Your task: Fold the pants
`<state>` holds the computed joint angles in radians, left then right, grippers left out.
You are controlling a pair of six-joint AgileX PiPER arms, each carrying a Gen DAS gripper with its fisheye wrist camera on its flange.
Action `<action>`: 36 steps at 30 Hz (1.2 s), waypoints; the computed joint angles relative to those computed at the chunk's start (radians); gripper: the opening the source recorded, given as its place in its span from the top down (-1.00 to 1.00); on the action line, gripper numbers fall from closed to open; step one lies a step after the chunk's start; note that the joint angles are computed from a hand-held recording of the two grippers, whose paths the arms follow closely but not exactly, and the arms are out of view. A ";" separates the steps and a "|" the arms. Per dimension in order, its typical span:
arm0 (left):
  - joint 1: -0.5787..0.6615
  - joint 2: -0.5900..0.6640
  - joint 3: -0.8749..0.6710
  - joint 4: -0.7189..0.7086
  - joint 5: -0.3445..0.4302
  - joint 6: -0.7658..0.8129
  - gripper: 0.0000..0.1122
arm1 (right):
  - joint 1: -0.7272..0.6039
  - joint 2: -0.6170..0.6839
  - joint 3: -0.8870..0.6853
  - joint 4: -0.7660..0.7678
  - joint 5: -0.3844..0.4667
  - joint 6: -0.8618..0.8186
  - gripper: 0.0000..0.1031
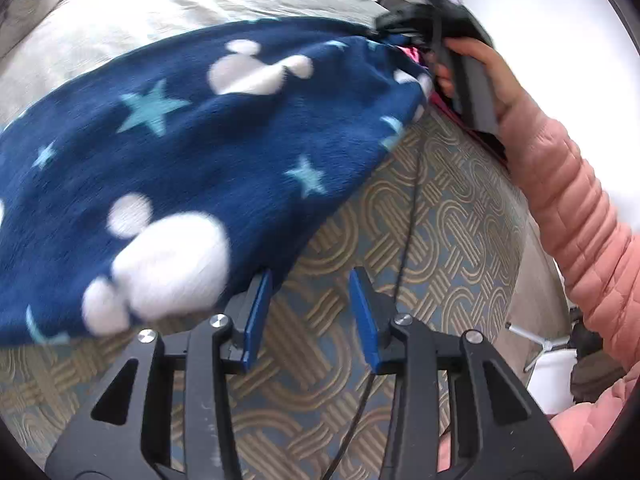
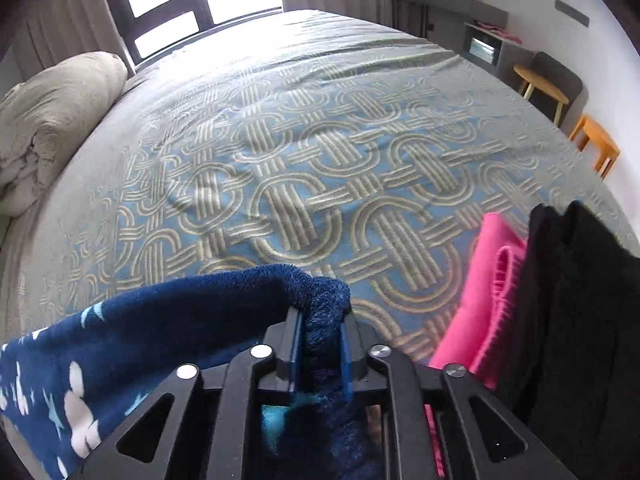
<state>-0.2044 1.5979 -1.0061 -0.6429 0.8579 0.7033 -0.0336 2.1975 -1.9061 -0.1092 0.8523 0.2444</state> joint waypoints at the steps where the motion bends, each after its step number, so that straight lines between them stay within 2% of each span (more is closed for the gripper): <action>1: 0.012 -0.008 0.008 -0.003 0.006 0.003 0.18 | 0.005 -0.015 0.024 -0.014 -0.010 0.003 0.49; 2: 0.026 -0.019 0.017 0.001 0.011 0.000 0.07 | 0.012 -0.049 0.067 -0.039 -0.028 0.018 0.30; 3: 0.041 -0.043 0.036 0.016 0.004 -0.013 -0.08 | 0.017 -0.115 0.149 -0.077 -0.067 0.044 0.20; 5: 0.059 -0.078 0.064 0.033 -0.033 -0.026 -0.16 | 0.047 -0.255 0.343 -0.157 -0.198 0.126 -0.05; 7: 0.124 -0.115 0.089 0.030 -0.033 -0.011 -0.16 | 0.064 -0.394 0.517 -0.230 -0.319 0.195 -0.27; 8: 0.161 -0.124 0.096 0.024 -0.025 -0.007 -0.19 | 0.070 -0.433 0.573 -0.255 -0.377 0.205 -0.32; 10: 0.252 -0.131 0.101 0.019 -0.018 -0.019 -0.21 | 0.119 -0.501 0.664 -0.308 -0.430 0.204 -0.32; 11: 0.302 -0.133 0.105 0.016 -0.018 -0.020 -0.22 | 0.155 -0.535 0.711 -0.380 -0.435 0.255 -0.33; 13: 0.423 -0.128 0.107 0.006 -0.021 -0.022 -0.22 | 0.240 -0.572 0.761 -0.450 -0.420 0.310 -0.33; 17: 0.691 -0.081 0.086 -0.052 -0.050 -0.018 -0.22 | 0.337 -0.550 0.733 -0.288 -0.413 0.241 -0.33; 19: 0.829 -0.029 0.061 -0.110 -0.056 -0.001 -0.23 | 0.402 -0.515 0.700 -0.289 -0.409 0.272 -0.33; 21: 0.949 0.031 0.023 -0.163 -0.041 0.017 -0.23 | 0.472 -0.462 0.638 -0.293 -0.371 0.307 -0.33; 24: 1.091 0.163 -0.101 -0.168 0.018 -0.028 -0.23 | 0.543 -0.413 0.581 -0.251 -0.348 0.297 -0.33; 27: 1.172 0.294 -0.235 -0.201 0.093 -0.056 -0.23 | 0.593 -0.349 0.494 -0.150 -0.299 0.200 -0.33; 30: 1.193 0.409 -0.361 -0.234 0.153 -0.091 -0.23 | 0.653 -0.288 0.406 -0.166 -0.232 0.210 -0.33; 36: 1.178 0.569 -0.551 -0.274 0.199 -0.172 -0.23 | 0.713 -0.195 0.247 -0.142 -0.147 0.220 -0.33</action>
